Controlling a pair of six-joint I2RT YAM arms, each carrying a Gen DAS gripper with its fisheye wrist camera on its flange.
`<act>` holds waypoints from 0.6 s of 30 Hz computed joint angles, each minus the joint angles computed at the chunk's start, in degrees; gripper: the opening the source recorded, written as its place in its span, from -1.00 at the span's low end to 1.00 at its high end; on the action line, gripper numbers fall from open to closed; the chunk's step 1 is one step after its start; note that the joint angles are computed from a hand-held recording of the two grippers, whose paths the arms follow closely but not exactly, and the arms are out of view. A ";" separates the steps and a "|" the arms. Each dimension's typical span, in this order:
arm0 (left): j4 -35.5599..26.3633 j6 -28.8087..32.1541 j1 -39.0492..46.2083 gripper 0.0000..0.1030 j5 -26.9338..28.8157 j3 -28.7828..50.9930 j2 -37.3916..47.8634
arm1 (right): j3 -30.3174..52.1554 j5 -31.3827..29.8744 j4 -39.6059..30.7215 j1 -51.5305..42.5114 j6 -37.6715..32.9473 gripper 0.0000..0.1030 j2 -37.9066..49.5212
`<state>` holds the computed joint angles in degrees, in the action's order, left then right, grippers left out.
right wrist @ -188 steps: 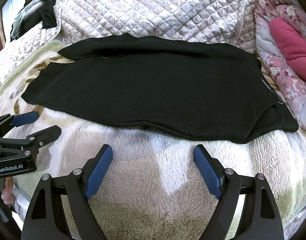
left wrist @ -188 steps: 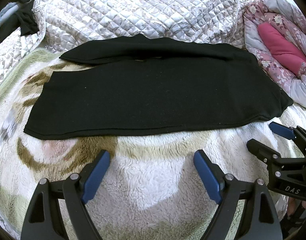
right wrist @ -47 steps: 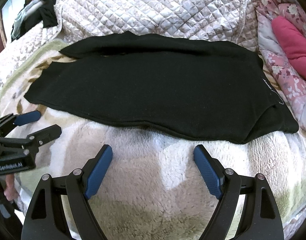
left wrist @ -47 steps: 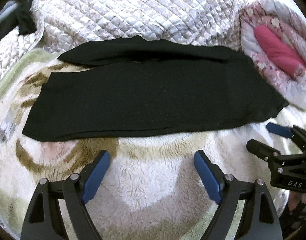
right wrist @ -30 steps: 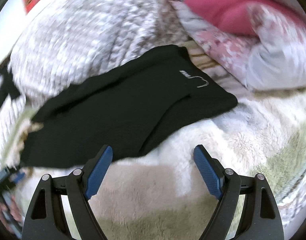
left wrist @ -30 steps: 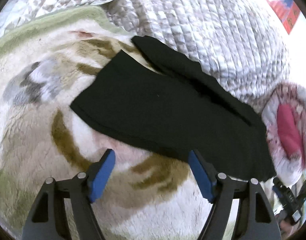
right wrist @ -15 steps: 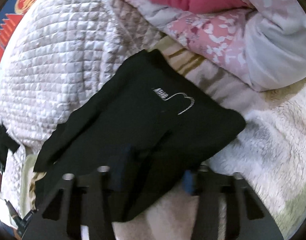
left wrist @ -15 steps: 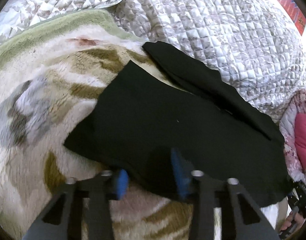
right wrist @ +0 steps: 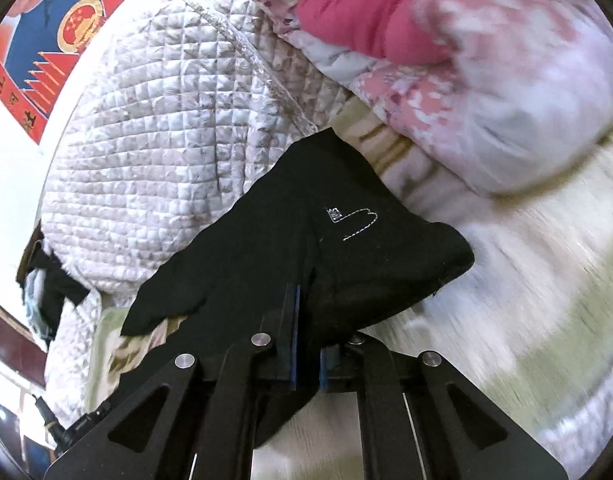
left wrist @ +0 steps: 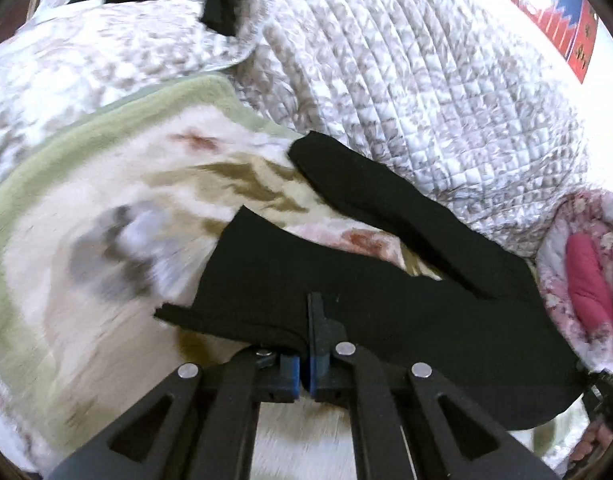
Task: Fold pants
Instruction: 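Grasp one end of the black pants with the left tool while the right tool grasps beside it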
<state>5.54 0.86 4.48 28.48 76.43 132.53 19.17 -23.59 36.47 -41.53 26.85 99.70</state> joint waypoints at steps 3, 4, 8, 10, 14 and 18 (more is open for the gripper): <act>2.07 2.37 2.21 -0.93 0.69 -6.66 -3.11 | -5.28 -0.03 -0.39 -2.34 -3.39 -0.91 -1.21; 1.79 3.14 2.51 -0.93 0.45 -7.69 -3.10 | -6.30 -0.90 0.09 -3.65 -4.20 -0.91 0.11; 1.48 5.19 4.13 -0.93 1.51 -11.96 -4.29 | -10.08 -3.10 3.88 -7.46 -4.06 -0.95 1.85; 2.64 5.63 4.26 -0.92 0.91 -13.64 -5.00 | -10.88 -0.49 3.21 -5.61 -4.32 -0.95 -0.77; 4.18 5.34 4.45 -0.92 1.06 -15.06 -5.82 | -11.52 0.56 2.33 -5.25 -4.71 -0.95 -2.23; 2.29 5.08 4.55 -0.78 -0.91 -13.83 -5.25 | -10.87 0.01 0.18 -6.05 -4.94 -0.94 -1.22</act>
<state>7.83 5.95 9.03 27.57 62.60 127.28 8.30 -23.58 36.65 -47.57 21.91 98.48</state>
